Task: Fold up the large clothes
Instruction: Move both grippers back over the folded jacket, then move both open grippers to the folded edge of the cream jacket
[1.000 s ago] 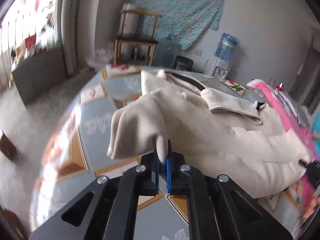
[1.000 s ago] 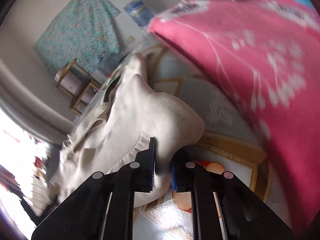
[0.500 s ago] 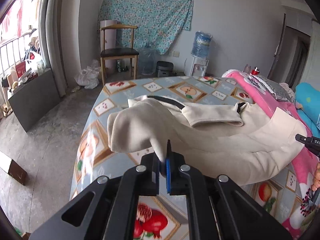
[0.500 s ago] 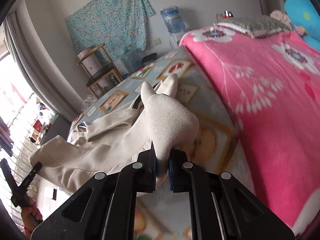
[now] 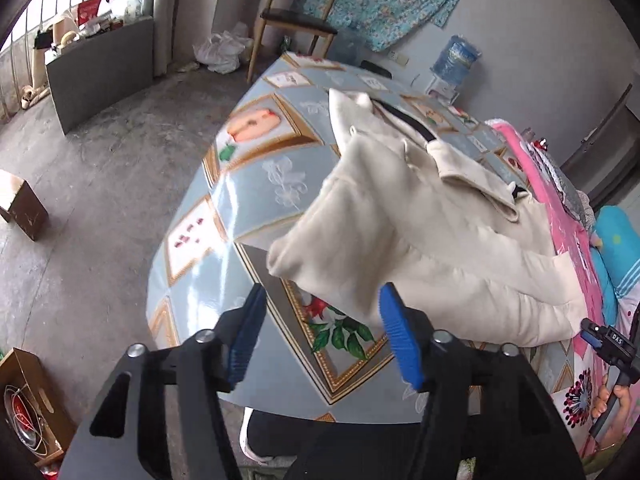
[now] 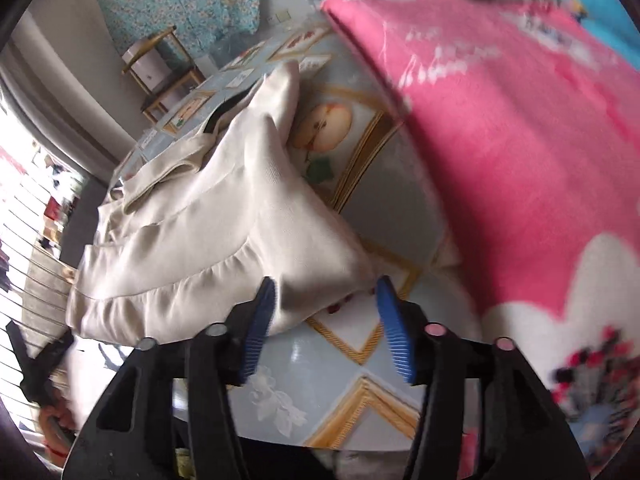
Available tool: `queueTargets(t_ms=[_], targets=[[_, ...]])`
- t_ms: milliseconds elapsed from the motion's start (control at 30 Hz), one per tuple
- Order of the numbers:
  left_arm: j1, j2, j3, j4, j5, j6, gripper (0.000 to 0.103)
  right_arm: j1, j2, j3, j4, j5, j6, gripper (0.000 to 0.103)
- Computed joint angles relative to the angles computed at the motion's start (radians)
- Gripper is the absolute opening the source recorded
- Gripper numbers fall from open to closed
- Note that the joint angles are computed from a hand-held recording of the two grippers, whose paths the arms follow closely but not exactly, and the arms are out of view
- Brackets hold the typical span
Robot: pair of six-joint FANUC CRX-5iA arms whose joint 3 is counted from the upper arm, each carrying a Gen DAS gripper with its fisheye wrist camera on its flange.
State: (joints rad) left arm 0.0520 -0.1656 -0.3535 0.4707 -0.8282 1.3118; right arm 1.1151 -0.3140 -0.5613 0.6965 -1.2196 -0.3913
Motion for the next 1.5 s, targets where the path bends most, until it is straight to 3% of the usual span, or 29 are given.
queueTargets(t_ms=[67, 133, 233, 333, 433, 600, 700, 767, 800, 867, 933, 1000, 1033, 1100, 1200, 1367, 1500], targets=[[0.008, -0.044, -0.021, -0.008, 0.039, -0.019, 0.067, 0.025, 0.021, 0.039, 0.032, -0.090, 0.038, 0.069], [0.001, -0.055, -0.020, -0.014, 0.070, -0.041, 0.070, 0.015, 0.024, 0.050, 0.085, -0.054, 0.083, 0.069], [-0.043, -0.017, 0.019, -0.041, 0.102, -0.070, 0.072, -0.081, 0.048, 0.070, 0.131, 0.192, 0.237, 0.069], [-0.108, 0.066, 0.114, -0.135, 0.108, -0.042, 0.072, -0.176, 0.159, 0.184, 0.031, 0.424, 0.542, 0.069], [-0.154, 0.154, 0.191, -0.167, 0.118, -0.045, 0.072, -0.225, 0.302, 0.366, -0.185, 0.487, 0.913, 0.068], [-0.183, 0.274, 0.302, -0.220, 0.096, 0.012, 0.072, -0.302, 0.476, 0.618, -0.485, 0.398, 1.340, 0.068], [-0.196, 0.315, 0.354, -0.279, 0.075, 0.049, 0.072, -0.336, 0.549, 0.734, -0.600, 0.296, 1.489, 0.065], [-0.200, 0.328, 0.365, -0.284, 0.075, 0.048, 0.069, -0.353, 0.576, 0.778, -0.650, 0.234, 1.551, 0.058], [-0.201, 0.335, 0.370, -0.283, 0.071, 0.045, 0.064, -0.358, 0.588, 0.794, -0.661, 0.212, 1.564, 0.056], [-0.200, 0.346, 0.382, -0.284, 0.063, 0.049, 0.059, -0.364, 0.602, 0.817, -0.685, 0.168, 1.584, 0.041], [-0.197, 0.353, 0.382, -0.272, 0.068, 0.041, 0.053, -0.354, 0.597, 0.809, -0.665, 0.156, 1.574, 0.033], [-0.195, 0.355, 0.381, -0.272, 0.077, 0.038, 0.042, -0.338, 0.587, 0.792, -0.628, 0.154, 1.553, 0.020], [-0.194, 0.355, 0.379, -0.276, 0.085, 0.040, 0.038, -0.327, 0.582, 0.781, -0.600, 0.154, 1.537, 0.009], [-0.192, 0.355, 0.377, -0.280, 0.099, 0.039, 0.020, -0.304, 0.564, 0.749, -0.540, 0.171, 1.509, 0.006], [-0.179, 0.348, 0.353, -0.235, 0.126, 0.004, 0.006, -0.259, 0.546, 0.702, -0.409, 0.193, 1.434, 0.005], [-0.172, 0.291, 0.300, -0.207, 0.218, -0.005, 0.004, -0.220, 0.535, 0.650, -0.235, 0.223, 1.315, 0.005], [-0.178, 0.327, 0.347, -0.265, 0.179, 0.038, 0.005, -0.238, 0.591, 0.665, -0.205, 0.230, 1.298, 0.005]])
